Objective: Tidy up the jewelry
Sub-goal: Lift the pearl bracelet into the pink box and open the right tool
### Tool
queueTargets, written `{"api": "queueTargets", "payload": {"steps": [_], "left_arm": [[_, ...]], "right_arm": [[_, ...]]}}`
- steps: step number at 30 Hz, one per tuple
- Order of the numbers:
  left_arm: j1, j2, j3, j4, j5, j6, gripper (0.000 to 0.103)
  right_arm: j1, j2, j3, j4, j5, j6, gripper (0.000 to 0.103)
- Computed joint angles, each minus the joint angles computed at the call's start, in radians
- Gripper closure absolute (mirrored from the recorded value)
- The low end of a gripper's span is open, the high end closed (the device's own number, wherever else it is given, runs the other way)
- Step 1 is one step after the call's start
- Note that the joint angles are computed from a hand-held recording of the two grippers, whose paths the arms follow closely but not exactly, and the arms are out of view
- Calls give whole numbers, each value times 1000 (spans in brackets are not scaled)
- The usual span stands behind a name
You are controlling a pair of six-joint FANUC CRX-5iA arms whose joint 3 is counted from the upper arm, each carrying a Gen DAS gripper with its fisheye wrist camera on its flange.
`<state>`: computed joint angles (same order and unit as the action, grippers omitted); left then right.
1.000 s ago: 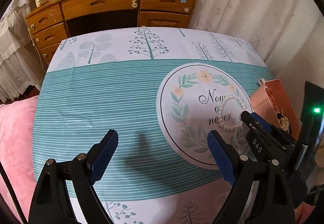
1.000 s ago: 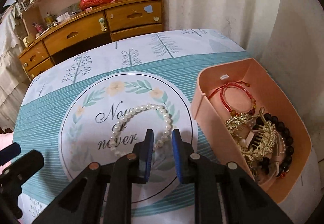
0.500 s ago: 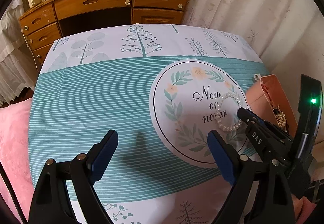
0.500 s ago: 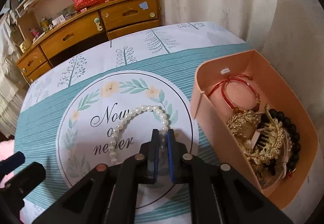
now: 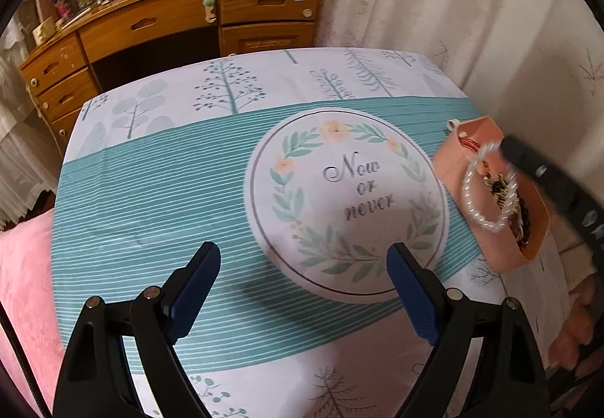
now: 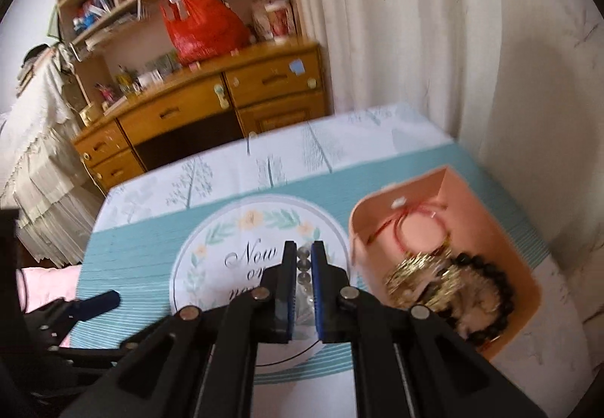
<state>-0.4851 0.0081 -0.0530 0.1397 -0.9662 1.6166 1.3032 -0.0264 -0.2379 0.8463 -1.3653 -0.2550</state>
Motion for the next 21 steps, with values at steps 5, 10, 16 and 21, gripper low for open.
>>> {"api": "queueTargets", "payload": {"steps": [5, 10, 16, 21], "left_arm": [[-11, -1, -6, 31, 7, -19, 15], [-24, 0, -12, 50, 7, -46, 15], [-34, 3, -16, 67, -1, -65, 15], [-47, -17, -23, 59, -15, -11, 15]], "right_arm": [[37, -39, -58, 126, -50, -32, 96], [50, -49, -75, 142, -105, -62, 96], [44, -63, -68, -31, -217, -202, 94], [60, -145, -118, -179, -208, -394, 87]]}}
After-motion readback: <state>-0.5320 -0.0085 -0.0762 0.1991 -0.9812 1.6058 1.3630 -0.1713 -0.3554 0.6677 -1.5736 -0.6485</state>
